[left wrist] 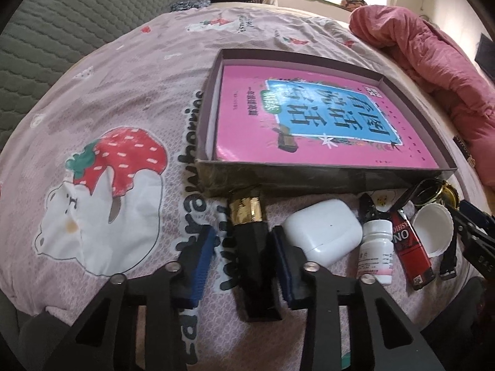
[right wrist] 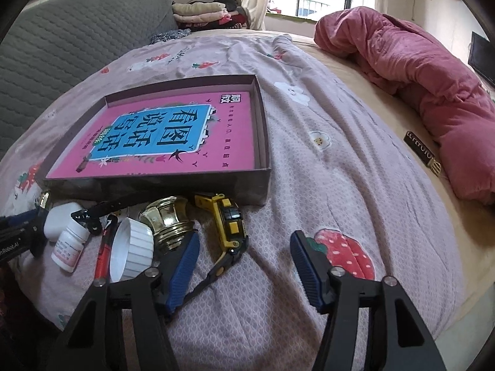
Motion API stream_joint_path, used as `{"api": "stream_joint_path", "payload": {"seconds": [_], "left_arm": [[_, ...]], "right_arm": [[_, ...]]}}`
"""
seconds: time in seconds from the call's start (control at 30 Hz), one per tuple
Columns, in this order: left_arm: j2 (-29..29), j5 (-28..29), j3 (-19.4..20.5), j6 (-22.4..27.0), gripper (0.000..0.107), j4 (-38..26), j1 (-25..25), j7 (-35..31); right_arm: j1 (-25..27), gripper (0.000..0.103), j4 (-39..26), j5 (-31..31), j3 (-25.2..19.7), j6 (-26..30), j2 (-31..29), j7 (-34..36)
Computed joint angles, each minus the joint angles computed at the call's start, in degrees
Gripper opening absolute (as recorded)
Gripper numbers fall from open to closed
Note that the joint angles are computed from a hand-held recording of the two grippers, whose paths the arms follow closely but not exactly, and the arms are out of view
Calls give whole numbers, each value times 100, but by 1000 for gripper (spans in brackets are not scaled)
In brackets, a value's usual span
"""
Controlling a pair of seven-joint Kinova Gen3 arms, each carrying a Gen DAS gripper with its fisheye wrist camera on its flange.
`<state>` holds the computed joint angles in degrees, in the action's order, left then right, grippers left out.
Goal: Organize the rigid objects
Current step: 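Lower the left gripper onto the black-and-gold lipstick and close it while the right gripper grasps the black-and-yellow watch, then lift the lipstick with the left gripper over the tray while the right gripper carries the watch there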
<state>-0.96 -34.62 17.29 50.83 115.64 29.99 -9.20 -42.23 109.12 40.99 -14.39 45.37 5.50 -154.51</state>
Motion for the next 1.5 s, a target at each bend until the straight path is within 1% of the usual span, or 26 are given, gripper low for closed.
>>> {"api": "stream_joint_path", "payload": {"seconds": [0.07, 0.1, 0.2, 0.3, 0.33, 0.47, 0.57, 0.67, 0.8, 0.97, 1.2, 1.5], "left_arm": [[13, -28, -1, -59, 32, 15, 0, 37], [7, -30, -7, -91, 31, 27, -3, 56], [-18, -35, -25, -227, 30, 86, -38, 117], [-10, -36, -37, -312, 30, 113, -74, 141], [-13, -39, -45, -354, 30, 127, -87, 153], [-92, -23, -87, -605, 30, 256, -179, 197], [-115, -40, -73, -721, 29, 305, -259, 199], [-110, -80, -51, -732, 27, 311, -295, 194], [-164, -63, -44, -803, 25, 360, -344, 212], [-232, -31, -17, -861, 23, 398, -402, 171], [-392, 96, 45, -993, 23, 464, -527, 53], [-693, 109, 307, -871, 23, 501, -696, 125]], "right_arm": [[28, 56, 2, -19, 17, -69, 27, 30], [62, 53, 8, -66, 37, -138, 45, 73], [115, 49, 27, -133, 79, -299, 85, 168], [101, 46, 44, -82, 114, -394, 136, 214], [61, 44, 60, 24, 123, -401, 170, 187], [40, 36, 108, 35, 167, -561, 201, 272], [79, 26, 180, -12, 196, -755, 164, 375], [179, 25, 286, -131, 223, -1019, 63, 441], [316, 25, 401, -267, 222, -1231, -88, 469], [420, 25, 523, -135, 147, -1437, -250, 357], [566, 25, 573, -151, 76, -1495, -344, 279], [618, 25, 664, 165, -96, -1462, -498, -32]]}}
